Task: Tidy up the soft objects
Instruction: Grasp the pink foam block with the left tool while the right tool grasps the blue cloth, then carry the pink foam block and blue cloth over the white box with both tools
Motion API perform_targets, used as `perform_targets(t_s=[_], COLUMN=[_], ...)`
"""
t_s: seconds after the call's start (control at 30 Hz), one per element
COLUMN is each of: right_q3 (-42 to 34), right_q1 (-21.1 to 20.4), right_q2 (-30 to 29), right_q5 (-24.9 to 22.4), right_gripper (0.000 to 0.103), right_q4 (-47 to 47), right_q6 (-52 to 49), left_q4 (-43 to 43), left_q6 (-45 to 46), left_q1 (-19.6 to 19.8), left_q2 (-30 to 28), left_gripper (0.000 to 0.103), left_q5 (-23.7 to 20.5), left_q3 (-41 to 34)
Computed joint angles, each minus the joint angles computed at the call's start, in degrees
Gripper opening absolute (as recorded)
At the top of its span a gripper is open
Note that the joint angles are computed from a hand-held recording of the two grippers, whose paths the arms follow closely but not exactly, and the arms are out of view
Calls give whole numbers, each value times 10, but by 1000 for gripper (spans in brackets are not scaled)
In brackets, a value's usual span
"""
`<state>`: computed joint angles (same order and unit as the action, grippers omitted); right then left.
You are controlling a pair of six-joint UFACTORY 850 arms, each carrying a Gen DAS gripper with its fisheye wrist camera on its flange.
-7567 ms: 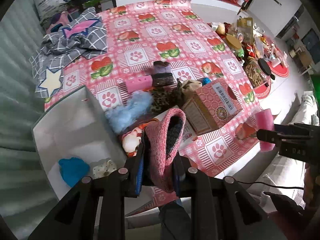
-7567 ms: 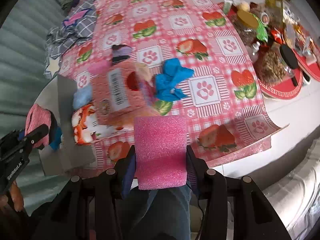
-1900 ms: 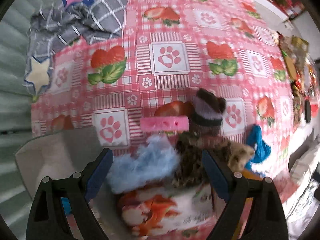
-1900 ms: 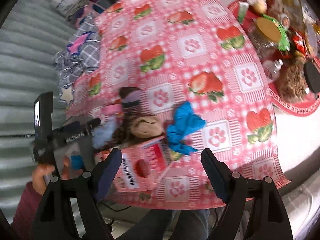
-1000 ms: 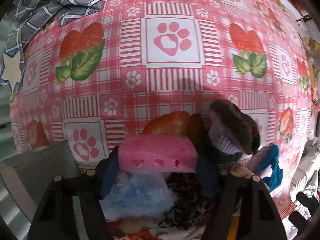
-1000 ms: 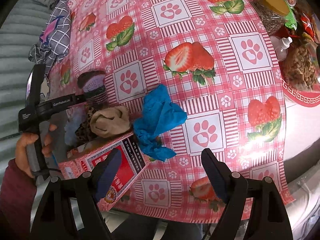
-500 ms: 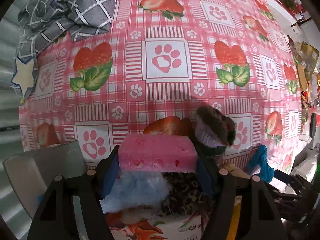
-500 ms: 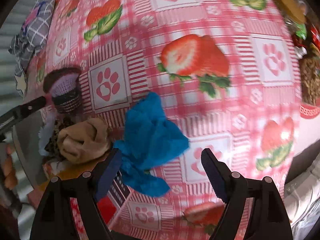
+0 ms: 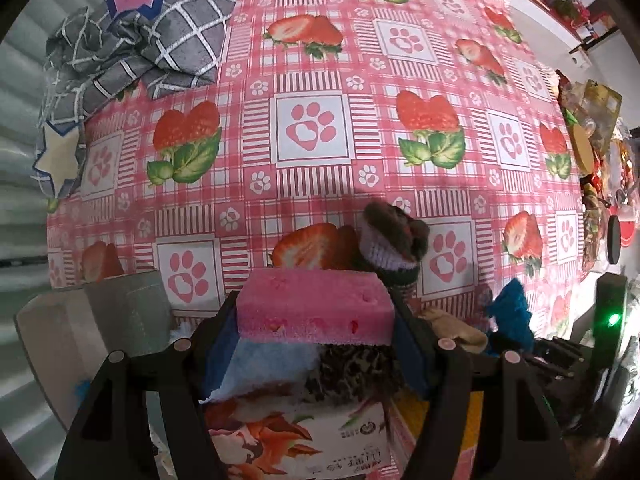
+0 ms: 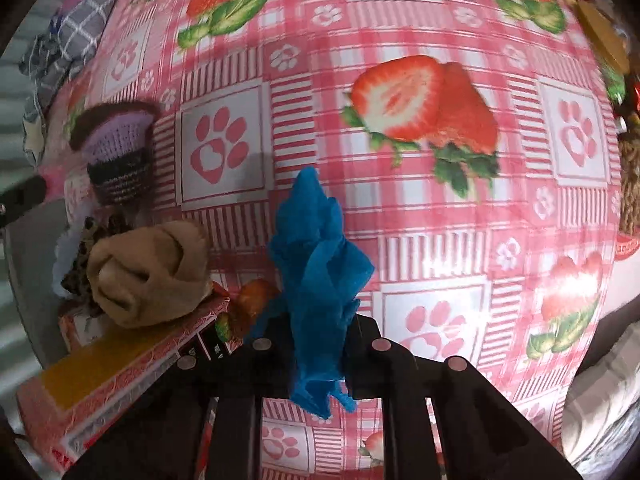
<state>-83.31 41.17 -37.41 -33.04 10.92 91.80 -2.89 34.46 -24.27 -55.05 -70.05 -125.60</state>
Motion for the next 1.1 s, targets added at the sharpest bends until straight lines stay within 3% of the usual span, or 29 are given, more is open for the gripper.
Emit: perform_targets(t_s=[0.13,0.47,0.63,1.1], right_q3=[39,73,35,-44], right_q1=[13,39,57,84], right_q2=[39,99,99,77], right_q5=[15,-3,-54,-126], right_gripper=[17,17,17,17], right_q4=[-54,-145,-188,-239], right_q6=[86,215,270,326], left_q4=[-13,-38,-57,-80], left_q6=[22,57,72,135], left_q1=[10,17,31,71], left_q2=[2,55,76,148], left_gripper=[73,73,73,73], left_q5=[7,48,42,33], left_q3=[3,69,87,173])
